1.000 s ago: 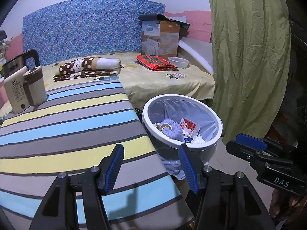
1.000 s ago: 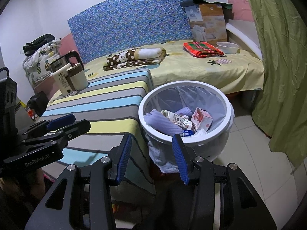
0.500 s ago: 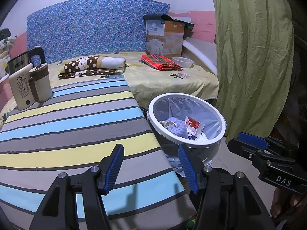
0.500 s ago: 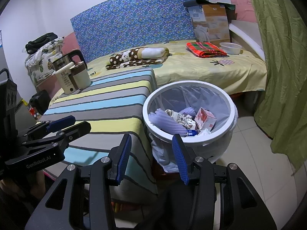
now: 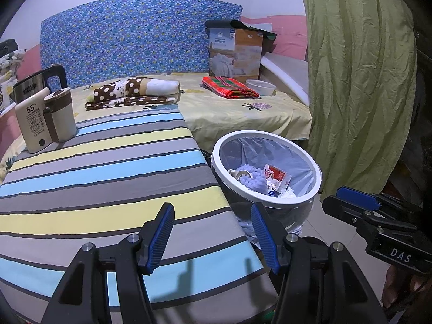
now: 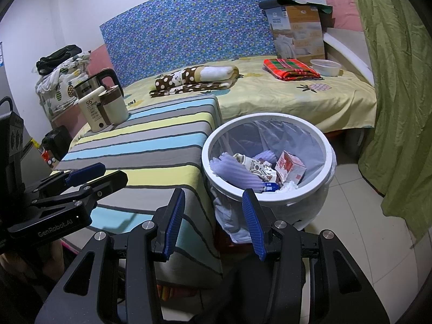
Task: Collect trash
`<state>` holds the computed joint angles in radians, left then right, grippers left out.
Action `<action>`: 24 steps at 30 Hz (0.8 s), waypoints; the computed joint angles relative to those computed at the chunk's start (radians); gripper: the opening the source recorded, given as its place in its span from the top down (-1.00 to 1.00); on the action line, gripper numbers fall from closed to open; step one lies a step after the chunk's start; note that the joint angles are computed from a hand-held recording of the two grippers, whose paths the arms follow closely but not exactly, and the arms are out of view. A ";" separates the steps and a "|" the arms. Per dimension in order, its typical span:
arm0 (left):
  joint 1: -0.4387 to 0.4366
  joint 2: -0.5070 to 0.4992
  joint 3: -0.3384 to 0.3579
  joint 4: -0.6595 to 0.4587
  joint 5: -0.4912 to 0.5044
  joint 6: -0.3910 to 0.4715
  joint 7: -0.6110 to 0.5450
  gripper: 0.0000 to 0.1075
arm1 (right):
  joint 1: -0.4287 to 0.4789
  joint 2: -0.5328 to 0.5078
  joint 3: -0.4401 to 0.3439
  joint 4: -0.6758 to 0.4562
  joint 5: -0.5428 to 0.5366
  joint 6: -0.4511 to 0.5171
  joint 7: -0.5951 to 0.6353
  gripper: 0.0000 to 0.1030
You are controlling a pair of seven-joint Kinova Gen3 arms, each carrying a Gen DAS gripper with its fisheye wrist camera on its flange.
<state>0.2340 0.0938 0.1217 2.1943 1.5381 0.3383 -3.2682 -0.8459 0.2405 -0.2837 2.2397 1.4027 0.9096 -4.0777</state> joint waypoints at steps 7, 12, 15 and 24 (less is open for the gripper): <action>0.000 0.000 0.000 -0.003 -0.004 -0.002 0.005 -0.09 | 0.001 0.000 0.000 0.000 0.000 -0.001 0.001 0.10; -0.001 -0.003 -0.001 -0.001 0.000 -0.006 -0.001 -0.09 | -0.001 0.003 -0.001 -0.003 0.003 0.001 -0.001 0.10; 0.000 -0.003 0.000 0.000 0.002 -0.008 -0.001 -0.09 | -0.002 0.008 0.000 -0.008 0.003 0.000 0.002 0.10; 0.002 -0.004 0.003 -0.003 -0.016 -0.020 0.020 -0.09 | -0.005 0.009 0.002 -0.010 0.001 0.002 0.003 0.10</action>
